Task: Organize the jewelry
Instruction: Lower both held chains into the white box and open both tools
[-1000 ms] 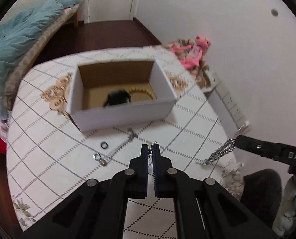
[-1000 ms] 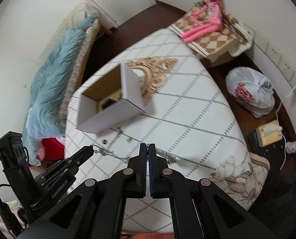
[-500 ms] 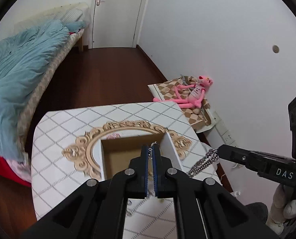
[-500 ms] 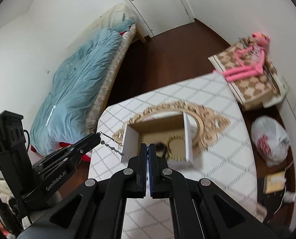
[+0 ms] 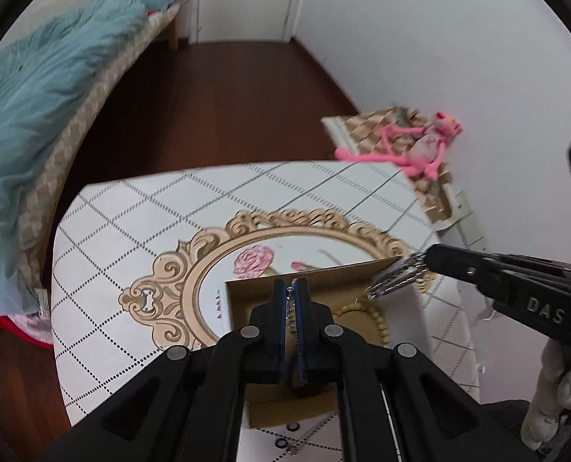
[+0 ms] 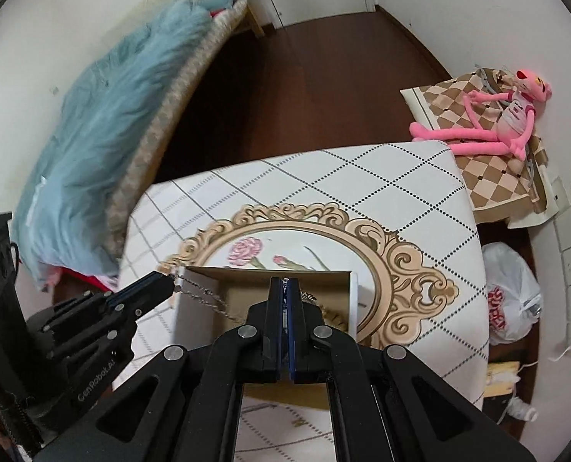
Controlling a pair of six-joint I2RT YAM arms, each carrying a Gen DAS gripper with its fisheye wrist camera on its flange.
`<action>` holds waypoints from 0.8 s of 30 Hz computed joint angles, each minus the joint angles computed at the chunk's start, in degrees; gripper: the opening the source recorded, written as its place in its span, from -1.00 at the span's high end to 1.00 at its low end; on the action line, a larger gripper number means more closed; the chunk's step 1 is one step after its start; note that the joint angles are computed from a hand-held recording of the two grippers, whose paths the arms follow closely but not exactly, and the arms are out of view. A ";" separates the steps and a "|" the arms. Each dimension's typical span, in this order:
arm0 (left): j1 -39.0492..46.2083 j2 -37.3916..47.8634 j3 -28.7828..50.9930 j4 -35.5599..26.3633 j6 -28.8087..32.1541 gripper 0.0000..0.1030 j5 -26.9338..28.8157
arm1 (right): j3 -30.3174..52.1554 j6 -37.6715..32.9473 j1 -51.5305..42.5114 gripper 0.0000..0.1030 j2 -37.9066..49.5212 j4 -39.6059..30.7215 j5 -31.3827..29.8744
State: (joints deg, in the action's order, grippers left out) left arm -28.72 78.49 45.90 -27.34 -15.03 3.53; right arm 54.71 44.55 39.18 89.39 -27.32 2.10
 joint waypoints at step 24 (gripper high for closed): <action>-3.27 -7.94 -6.37 -4.36 -7.55 -0.98 -17.85 | -0.66 6.24 9.23 -0.93 4.32 -11.14 10.07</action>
State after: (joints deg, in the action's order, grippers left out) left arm -31.99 70.55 39.53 -31.70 -22.58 -14.32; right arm 54.05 50.79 48.41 93.70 -38.46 12.16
